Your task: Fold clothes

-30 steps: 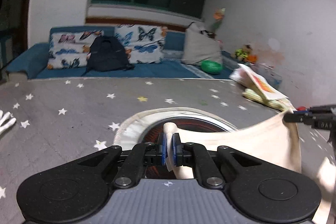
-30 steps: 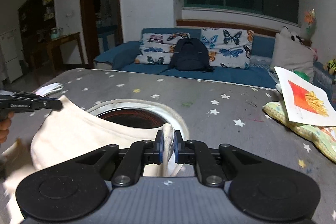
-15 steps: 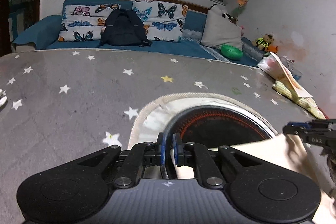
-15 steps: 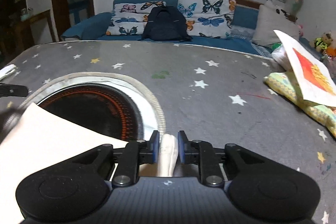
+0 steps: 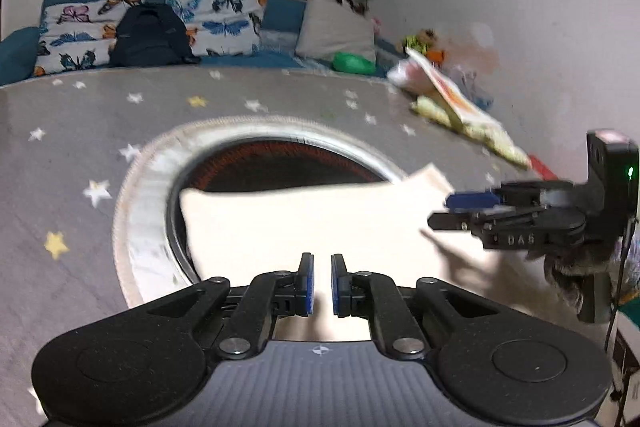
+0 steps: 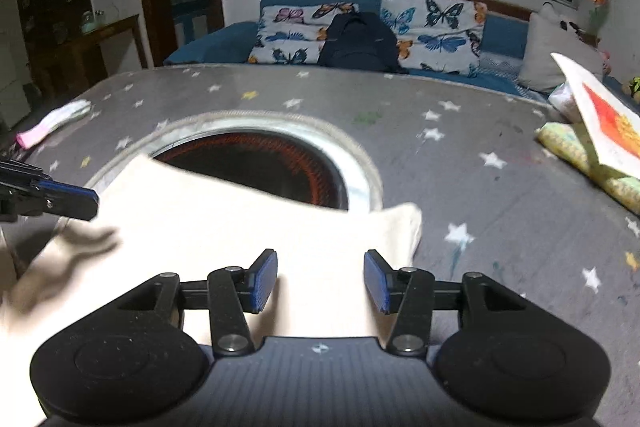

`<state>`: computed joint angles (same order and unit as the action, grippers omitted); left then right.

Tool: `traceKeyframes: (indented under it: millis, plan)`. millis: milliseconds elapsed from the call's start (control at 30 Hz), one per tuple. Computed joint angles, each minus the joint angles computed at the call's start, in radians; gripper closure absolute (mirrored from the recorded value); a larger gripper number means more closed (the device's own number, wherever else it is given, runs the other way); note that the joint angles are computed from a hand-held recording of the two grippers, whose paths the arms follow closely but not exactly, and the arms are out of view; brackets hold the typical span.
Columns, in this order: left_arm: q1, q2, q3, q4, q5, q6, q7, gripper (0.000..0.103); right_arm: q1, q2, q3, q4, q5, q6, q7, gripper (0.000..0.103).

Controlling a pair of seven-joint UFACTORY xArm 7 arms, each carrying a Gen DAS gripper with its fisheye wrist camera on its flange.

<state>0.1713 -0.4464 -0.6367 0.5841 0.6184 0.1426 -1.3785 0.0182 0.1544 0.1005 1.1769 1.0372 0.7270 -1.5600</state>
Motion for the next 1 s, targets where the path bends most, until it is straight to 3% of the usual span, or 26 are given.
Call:
traceKeyframes:
  millis: [100, 300, 433, 533, 667, 800, 1000]
  plan:
    - [-0.024, 0.02, -0.001, 0.009, 0.001, 0.066, 0.004, 0.093, 0.003, 0.005, 0.003, -0.009, 0.007, -0.015, -0.012, 0.054]
    - [-0.099, -0.015, 0.06, -0.014, 0.034, 0.163, -0.043, 0.092, 0.01, 0.021, 0.011, 0.004, 0.006, -0.056, -0.004, 0.054]
    - [-0.17, -0.129, 0.089, -0.068, 0.015, 0.206, -0.074, 0.088, -0.012, -0.029, 0.001, -0.032, 0.018, -0.002, -0.034, 0.047]
    - [-0.233, -0.26, 0.083, -0.121, -0.036, 0.297, -0.098, 0.08, -0.02, -0.084, -0.024, -0.079, 0.019, 0.065, -0.077, 0.039]
    - [-0.337, -0.429, 0.02, -0.149, -0.125, 0.573, -0.135, 0.057, -0.025, -0.18, -0.074, -0.172, 0.015, 0.165, -0.138, 0.025]
    - [-0.461, -0.549, -0.041, -0.151, -0.209, 0.858, -0.19, 0.051, -0.018, -0.279, -0.124, -0.281, 0.005, 0.223, -0.191, 0.018]
    - [-0.572, -0.565, -0.099, -0.124, -0.267, 1.061, -0.273, 0.044, 0.017, -0.375, -0.164, -0.406, 0.018, 0.218, -0.265, 0.011]
